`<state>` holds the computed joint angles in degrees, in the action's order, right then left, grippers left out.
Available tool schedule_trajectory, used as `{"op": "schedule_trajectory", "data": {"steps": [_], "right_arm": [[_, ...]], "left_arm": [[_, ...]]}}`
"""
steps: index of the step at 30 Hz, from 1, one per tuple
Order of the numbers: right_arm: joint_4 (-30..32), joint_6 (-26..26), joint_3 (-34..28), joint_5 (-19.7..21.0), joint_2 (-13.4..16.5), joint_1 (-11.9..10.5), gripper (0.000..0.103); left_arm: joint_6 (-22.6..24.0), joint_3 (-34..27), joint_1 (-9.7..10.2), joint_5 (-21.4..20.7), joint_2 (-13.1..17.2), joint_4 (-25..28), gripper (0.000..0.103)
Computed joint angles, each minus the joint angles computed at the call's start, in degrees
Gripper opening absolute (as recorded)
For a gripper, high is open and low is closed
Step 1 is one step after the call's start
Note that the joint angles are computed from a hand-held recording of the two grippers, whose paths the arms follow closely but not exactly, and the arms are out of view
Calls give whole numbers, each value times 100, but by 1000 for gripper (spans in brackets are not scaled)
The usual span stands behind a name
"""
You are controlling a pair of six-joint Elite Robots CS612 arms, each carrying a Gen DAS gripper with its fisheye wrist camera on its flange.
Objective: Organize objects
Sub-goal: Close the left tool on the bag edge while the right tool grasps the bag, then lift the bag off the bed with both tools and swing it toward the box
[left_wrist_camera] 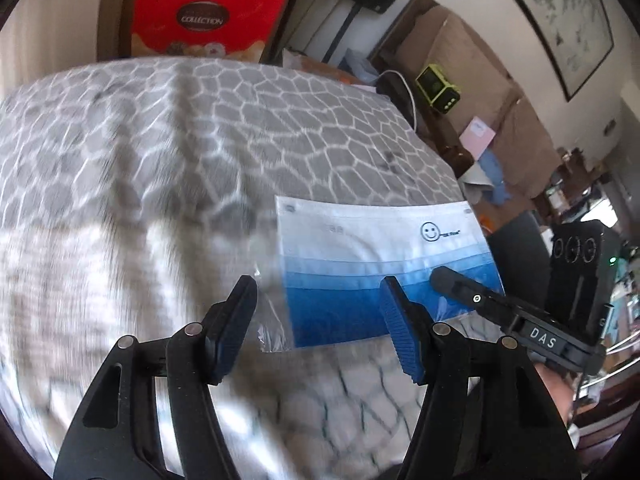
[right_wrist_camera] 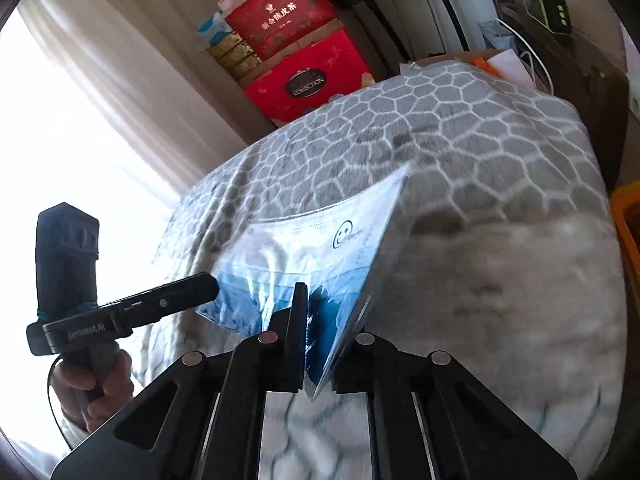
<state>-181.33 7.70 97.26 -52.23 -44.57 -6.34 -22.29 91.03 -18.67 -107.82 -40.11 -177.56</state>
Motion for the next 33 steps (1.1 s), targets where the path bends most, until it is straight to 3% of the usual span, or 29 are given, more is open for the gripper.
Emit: {"op": "schedule_trajectory", "data": {"steps": [3, 5, 8, 10, 12, 15, 17, 20, 23, 24, 25, 26, 27, 29, 33], "right_arm": [[-394, 357, 356, 343, -102, -133, 5], [-620, 613, 550, 566, -139, -222, 5], [-1005, 1370, 708, 1249, -53, -430, 5], [-1316, 2054, 723, 1761, 81, -579, 5], [-1486, 2310, 781, 1911, 101, -655, 5], [-1739, 2535, 835, 2136, 122, -706, 5], [-1827, 2592, 869, 2343, 142, -737, 5], [-1694, 2436, 932, 2462, 108, -713, 5], [-1476, 2182, 985, 2365, 52, -692, 5], [-1395, 2081, 1013, 2300, 29, -680, 5], [-1361, 2050, 1012, 2267, 29, -675, 5], [-1318, 2011, 1008, 2222, 26, -670, 5], [-1254, 1927, 1015, 2156, 5, -657, 5], [-1104, 1674, 1036, 1900, -70, -611, 5], [-881, 745, 1164, 646, -438, -367, 5]], "left_arm": [[-299, 278, 32, -432, -79, -169, 60], [-259, 439, -7, -555, -147, -155, 60], [-229, 658, -76, -623, -218, -417, 60], [-645, 713, -7, -1429, -58, -1016, 60], [-1189, 738, 2, -1930, 96, -1395, 60], [-1662, 812, -45, -1765, 123, -1861, 63], [-2343, 659, -16, -1983, 299, -2249, 70], [-3019, 499, -12, -1992, 454, -2546, 71], [-3373, 408, -66, -1682, 518, -2720, 70], [-3436, 417, -84, -1559, 519, -2799, 64], [-3386, 402, -115, -1435, 521, -2810, 52], [-3248, 390, -153, -1339, 510, -2732, 27], [-3077, 410, -179, -1241, 467, -2551, 12], [-3011, 458, -212, -1082, 446, -2466, 5], [-2671, 664, -339, -593, 331, -2610, 3]]}}
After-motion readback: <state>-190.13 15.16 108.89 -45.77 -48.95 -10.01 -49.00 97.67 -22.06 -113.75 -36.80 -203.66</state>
